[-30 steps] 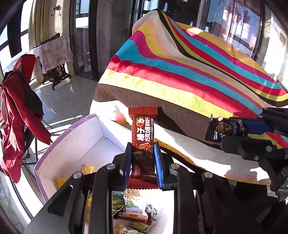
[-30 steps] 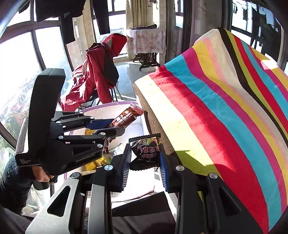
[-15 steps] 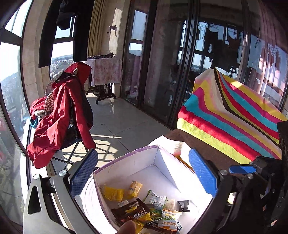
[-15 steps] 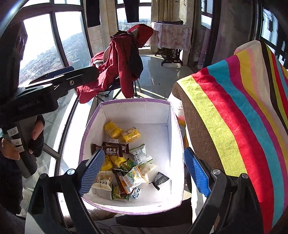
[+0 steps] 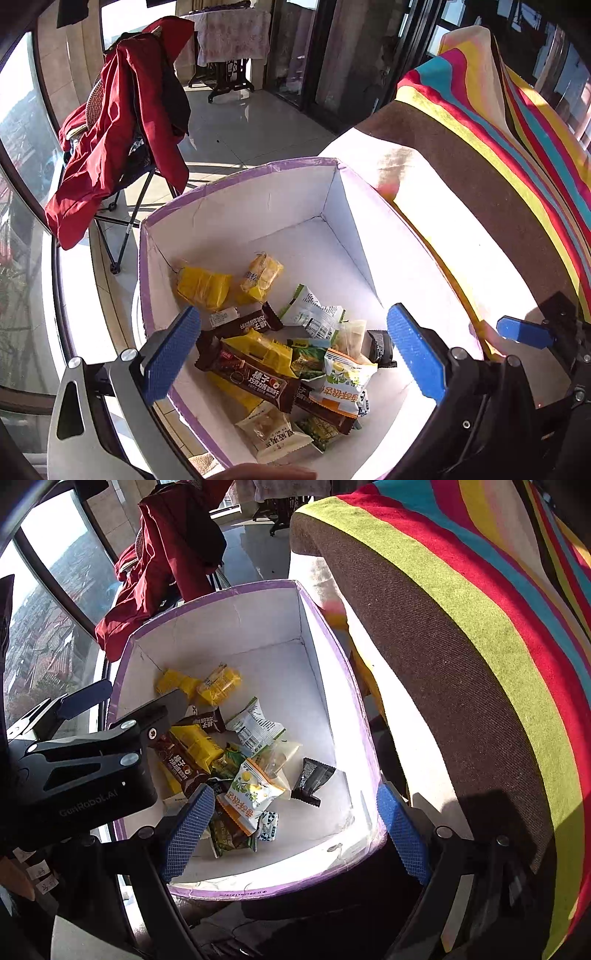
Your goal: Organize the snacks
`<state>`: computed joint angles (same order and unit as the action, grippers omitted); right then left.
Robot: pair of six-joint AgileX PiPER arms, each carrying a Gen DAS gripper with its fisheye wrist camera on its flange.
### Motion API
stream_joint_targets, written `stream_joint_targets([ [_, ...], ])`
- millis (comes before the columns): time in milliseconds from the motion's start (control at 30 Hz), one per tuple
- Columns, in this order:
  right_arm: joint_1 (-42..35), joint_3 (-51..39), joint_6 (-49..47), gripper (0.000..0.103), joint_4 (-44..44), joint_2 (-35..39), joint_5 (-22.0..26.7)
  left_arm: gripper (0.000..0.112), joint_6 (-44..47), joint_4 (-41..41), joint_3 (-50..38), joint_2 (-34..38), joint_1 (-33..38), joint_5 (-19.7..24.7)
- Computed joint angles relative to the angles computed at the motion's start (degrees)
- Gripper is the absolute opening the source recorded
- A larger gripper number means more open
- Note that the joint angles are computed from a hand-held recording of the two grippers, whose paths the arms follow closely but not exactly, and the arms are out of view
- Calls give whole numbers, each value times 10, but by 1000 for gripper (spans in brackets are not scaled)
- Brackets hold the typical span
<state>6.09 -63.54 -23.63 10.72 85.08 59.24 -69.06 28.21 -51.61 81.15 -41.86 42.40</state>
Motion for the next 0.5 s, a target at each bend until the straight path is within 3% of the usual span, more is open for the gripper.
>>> stream_joint_targets([
  [500,12,35,24,86,-17,-2,-23,101,-20,7,-6,24,-12,13],
])
